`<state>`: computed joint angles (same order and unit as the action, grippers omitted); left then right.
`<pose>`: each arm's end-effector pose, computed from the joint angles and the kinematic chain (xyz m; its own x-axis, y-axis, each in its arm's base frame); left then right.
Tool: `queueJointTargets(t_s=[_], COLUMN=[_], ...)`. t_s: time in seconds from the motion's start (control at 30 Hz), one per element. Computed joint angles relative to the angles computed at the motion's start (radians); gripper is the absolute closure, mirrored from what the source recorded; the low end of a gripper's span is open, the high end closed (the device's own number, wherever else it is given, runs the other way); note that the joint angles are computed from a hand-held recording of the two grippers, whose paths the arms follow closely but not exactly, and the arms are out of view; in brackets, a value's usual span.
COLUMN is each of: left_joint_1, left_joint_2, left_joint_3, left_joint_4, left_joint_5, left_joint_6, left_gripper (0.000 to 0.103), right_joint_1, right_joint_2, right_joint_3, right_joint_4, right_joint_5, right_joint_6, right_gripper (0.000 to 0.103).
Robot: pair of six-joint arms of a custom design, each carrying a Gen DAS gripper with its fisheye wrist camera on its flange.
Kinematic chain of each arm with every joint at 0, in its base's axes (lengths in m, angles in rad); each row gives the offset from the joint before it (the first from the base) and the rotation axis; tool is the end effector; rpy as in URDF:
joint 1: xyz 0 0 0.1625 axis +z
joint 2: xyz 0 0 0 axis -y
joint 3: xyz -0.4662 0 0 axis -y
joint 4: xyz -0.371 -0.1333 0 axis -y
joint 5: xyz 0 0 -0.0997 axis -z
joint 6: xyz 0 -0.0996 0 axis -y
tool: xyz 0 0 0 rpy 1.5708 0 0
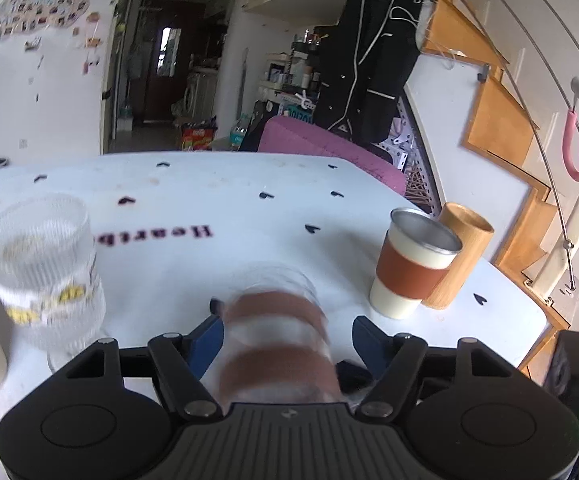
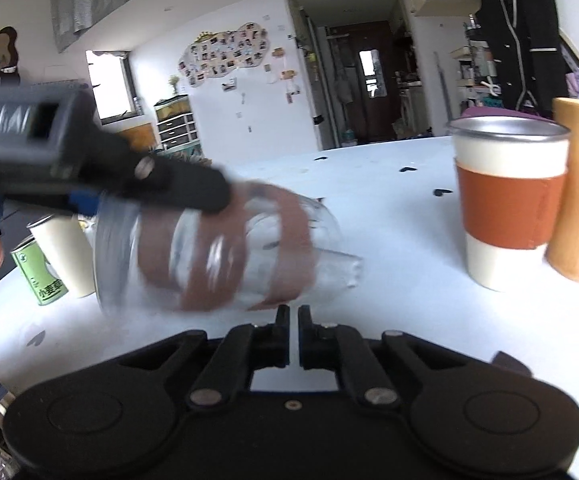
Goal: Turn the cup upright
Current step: 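Grasp the mug body with the right tool while the left tool releases it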
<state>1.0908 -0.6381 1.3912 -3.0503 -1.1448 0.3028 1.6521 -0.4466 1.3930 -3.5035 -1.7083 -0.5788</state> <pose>-0.2054 -0.7723 0.1849 -0.7890 0.3667 -0.4929 0.6082 0.5801 -0.5419 0.1822 -0.7624 0.0916 -0.8097 -0.2728 0.5195 -0.5827 0.4787 -0.6568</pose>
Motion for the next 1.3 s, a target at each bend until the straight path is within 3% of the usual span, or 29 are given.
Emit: queueJointTargets(t_s=[0.47, 0.57, 0.67, 0.8, 0.97, 1.07, 1.3], left_joint_1=[0.020, 0.016, 0.008, -0.003, -0.003, 0.000, 0.002], left_joint_2=[-0.025, -0.019, -0.004, 0.015, 0.013, 0.012, 0.015], left_joint_3=[0.102, 0.116, 0.126, 0.141, 0.158, 0.158, 0.161], left_joint_4=[-0.094, -0.115, -0.147, -0.211, -0.203, -0.164, -0.144], left_joint_5=[-0.023, -0.027, -0.017, 0.010, 0.013, -0.004, -0.019], left_joint_6=[-0.008, 0.009, 0.045, 0.099, 0.100, 0.087, 0.077], left_gripper=[0.036, 0.034, 0.032, 0.030, 0.024, 0.024, 0.026], right_joint_1=[0.018, 0.031, 0.047, 0.063, 0.063, 0.058, 0.057], right_joint_2=[-0.052, -0.079, -0.107, -0.138, -0.142, -0.134, -0.096], right_joint_3=[0.061, 0.061, 0.036, -0.025, -0.138, -0.179, -0.274], right_joint_4=[-0.139, -0.126, -0.037, 0.213, 0.548, 0.647, 0.790], right_joint_5=[-0.091, -0.071, -0.022, -0.003, -0.035, -0.040, -0.072], right_joint_6=[-0.010, 0.006, 0.054, 0.161, 0.405, 0.505, 0.613], right_gripper=[0.091, 0.081, 0.077, 0.067, 0.051, 0.032, 0.023])
